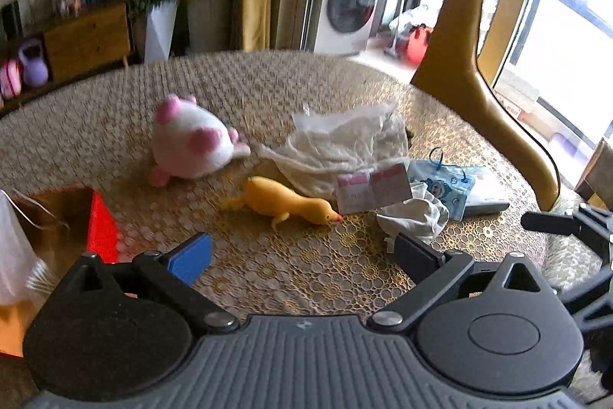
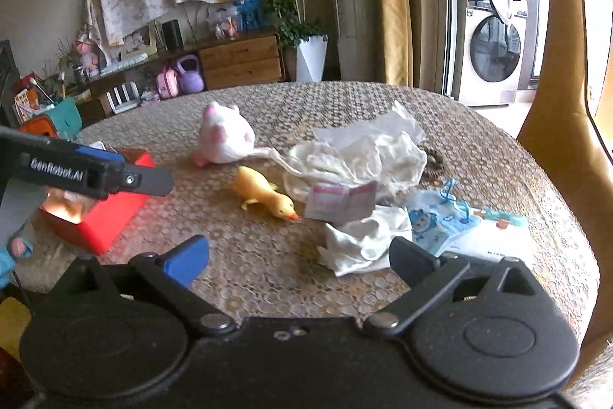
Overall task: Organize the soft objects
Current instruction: 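Grasp the yellow rubber duck with the left gripper while the right gripper grasps the white cloth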
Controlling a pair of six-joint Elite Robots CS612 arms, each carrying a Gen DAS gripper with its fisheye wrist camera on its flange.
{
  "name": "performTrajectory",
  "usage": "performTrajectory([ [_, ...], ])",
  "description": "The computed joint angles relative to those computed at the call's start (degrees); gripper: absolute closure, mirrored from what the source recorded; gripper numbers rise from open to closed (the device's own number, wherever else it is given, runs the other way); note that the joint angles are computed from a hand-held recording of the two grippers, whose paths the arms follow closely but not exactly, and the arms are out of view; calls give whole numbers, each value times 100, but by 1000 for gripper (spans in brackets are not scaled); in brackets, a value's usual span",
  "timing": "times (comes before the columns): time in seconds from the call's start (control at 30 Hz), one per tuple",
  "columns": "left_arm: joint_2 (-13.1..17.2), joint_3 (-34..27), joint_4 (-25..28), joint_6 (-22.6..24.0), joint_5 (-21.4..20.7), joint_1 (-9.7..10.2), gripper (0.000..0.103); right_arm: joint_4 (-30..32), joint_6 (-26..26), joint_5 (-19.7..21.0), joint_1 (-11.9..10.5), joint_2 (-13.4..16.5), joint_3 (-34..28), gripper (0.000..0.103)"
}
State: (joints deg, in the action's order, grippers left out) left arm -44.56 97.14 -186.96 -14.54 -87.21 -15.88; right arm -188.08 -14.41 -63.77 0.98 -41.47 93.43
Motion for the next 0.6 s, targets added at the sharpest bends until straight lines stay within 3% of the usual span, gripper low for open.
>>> performTrajectory([
  [0.33,448,-772,689,-229,757,-185,1,202,-336,-199,-25,328,-393,3],
  [0.6,826,-1493,1637,-743,845,-155,1,540,-454,-150,-41,543,-775,6],
])
